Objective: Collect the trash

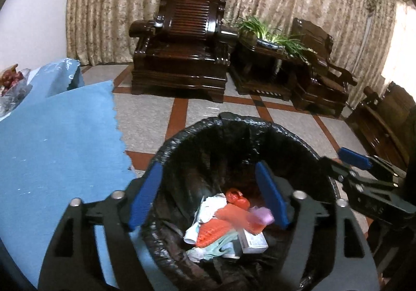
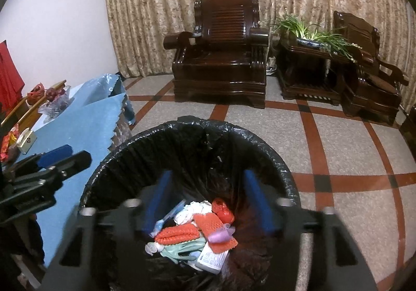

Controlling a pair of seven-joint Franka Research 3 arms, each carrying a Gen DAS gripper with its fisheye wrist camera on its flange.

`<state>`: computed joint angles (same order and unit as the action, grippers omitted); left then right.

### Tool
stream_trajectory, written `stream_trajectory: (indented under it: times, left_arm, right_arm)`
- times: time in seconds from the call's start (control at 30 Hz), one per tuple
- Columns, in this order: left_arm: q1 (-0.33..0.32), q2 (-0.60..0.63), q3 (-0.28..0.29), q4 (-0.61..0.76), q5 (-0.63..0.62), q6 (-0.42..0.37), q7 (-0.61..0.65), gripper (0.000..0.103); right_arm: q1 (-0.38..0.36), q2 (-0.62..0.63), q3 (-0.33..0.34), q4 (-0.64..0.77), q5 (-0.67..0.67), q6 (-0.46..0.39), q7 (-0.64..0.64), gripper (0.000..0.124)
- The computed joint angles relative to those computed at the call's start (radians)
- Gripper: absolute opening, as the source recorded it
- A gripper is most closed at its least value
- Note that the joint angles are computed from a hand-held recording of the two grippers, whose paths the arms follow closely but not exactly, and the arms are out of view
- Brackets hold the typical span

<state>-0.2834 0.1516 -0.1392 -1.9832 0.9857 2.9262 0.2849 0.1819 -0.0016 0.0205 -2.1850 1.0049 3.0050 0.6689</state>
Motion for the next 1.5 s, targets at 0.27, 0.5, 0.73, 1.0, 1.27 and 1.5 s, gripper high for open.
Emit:
stream_trajectory:
  times: [0.27,0.5,0.73,1.0,1.27,1.5]
  left_arm:
    - [0.034,-0.111,-0.024,-0.091,-0.009,-0.046,-0.021,0.095]
    - [0.082,-0.241,-0.074,-0.191,-0.030,-0.127,-0.045,0.096]
    - [0.115,-0.365,-0.116,-0.274,-0.102,-0.172,-0.008,0.096]
    - [0.134,-0.503,-0.172,-0.349,-0.156,-0.244,0.018,0.097]
    - [0.146,-0.615,-0.209,-0.401,-0.187,-0.274,0.013,0.097]
    - [0.154,-0.695,-0.223,-0.448,-0.216,-0.282,0.006,0.097]
  right_arm:
    - [0.017,-0.065,-0.010,-0.032,0.004,-0.045,0.011,0.097]
    - [0.056,-0.139,-0.022,-0.076,-0.027,-0.071,0.026,0.097]
    - [0.087,-0.226,-0.027,-0.136,-0.120,-0.073,0.126,0.097]
    - [0.132,-0.336,-0.040,-0.210,-0.222,-0.070,0.220,0.097]
    - [0.192,-0.430,-0.055,-0.267,-0.271,-0.042,0.248,0.097]
    - [0.218,-0.468,-0.061,-0.294,-0.325,-0.041,0.280,0.097]
